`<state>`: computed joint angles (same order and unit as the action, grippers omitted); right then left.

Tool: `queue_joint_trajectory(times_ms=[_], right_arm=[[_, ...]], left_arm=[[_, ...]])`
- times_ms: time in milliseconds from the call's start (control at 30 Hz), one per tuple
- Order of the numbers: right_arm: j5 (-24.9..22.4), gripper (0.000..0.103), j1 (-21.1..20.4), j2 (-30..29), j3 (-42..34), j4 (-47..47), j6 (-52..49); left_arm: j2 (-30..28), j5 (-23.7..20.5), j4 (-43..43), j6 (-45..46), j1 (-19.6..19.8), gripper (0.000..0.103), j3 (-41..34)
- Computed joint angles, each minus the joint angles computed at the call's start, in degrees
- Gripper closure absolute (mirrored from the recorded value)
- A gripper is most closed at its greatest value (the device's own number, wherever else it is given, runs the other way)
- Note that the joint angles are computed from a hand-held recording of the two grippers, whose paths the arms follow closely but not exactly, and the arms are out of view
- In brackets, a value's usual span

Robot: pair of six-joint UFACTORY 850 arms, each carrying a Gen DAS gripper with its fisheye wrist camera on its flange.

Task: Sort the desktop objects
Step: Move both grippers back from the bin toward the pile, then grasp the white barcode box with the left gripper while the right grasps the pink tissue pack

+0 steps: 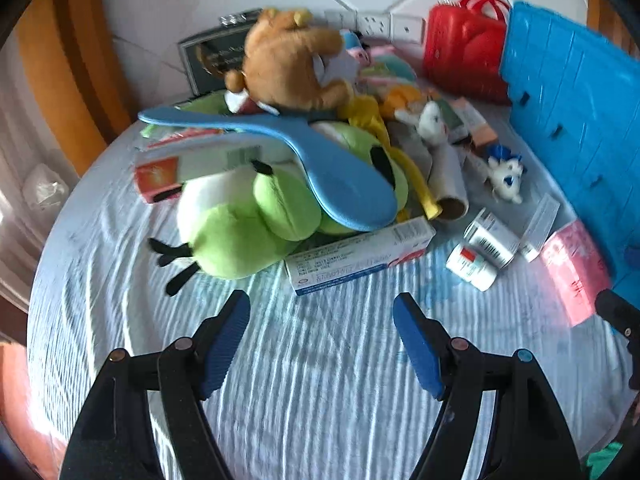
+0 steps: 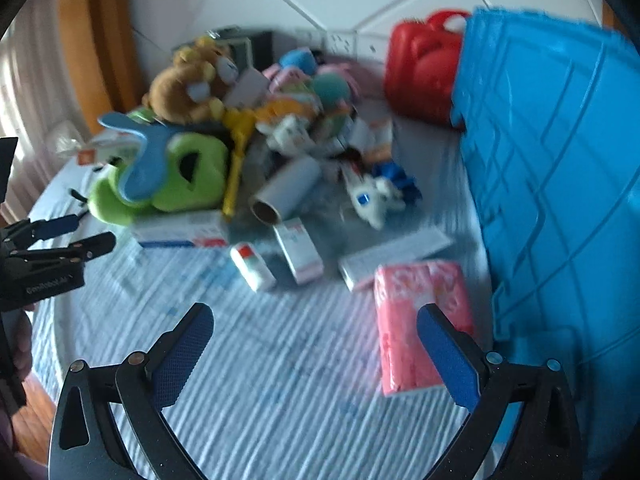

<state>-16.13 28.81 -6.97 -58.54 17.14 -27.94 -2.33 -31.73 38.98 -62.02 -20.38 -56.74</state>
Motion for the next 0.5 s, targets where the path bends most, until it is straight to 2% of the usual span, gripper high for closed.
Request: queue_joint_trajectory(times_ms=[100, 200, 367, 433, 500], right_arm=[[-0.5, 0.000, -0.3, -1.9, -0.6, -7.2, 8.5], [-0.7, 0.000, -0.7, -3.5, -1.2, -9.5, 12.6], [-0.7, 0.000, -0.9, -5.2, -1.2, -21.3, 27.1], [-0.8, 0.000, -0.8, -5.4, -0.9, -26.8, 34.0], [-1.3, 0.000, -0.9, -5.6, -0.6, -28.3, 36.9]], left_arm=[[-2.5, 1.0, -0.8, 3.8, 0.8, 0.029, -1.0], [-4.6, 2.8, -1.0, 6.8, 1.5, 0.029, -1.8], [-7.3, 5.1, -3.2, 12.1, 2.7, 0.029, -3.0], [-8.5, 5.1, -2.4, 13.0, 3.1, 0.029, -3.9], [-9.7, 5.2, -3.4, 15.4, 3.5, 0.029, -4.9]])
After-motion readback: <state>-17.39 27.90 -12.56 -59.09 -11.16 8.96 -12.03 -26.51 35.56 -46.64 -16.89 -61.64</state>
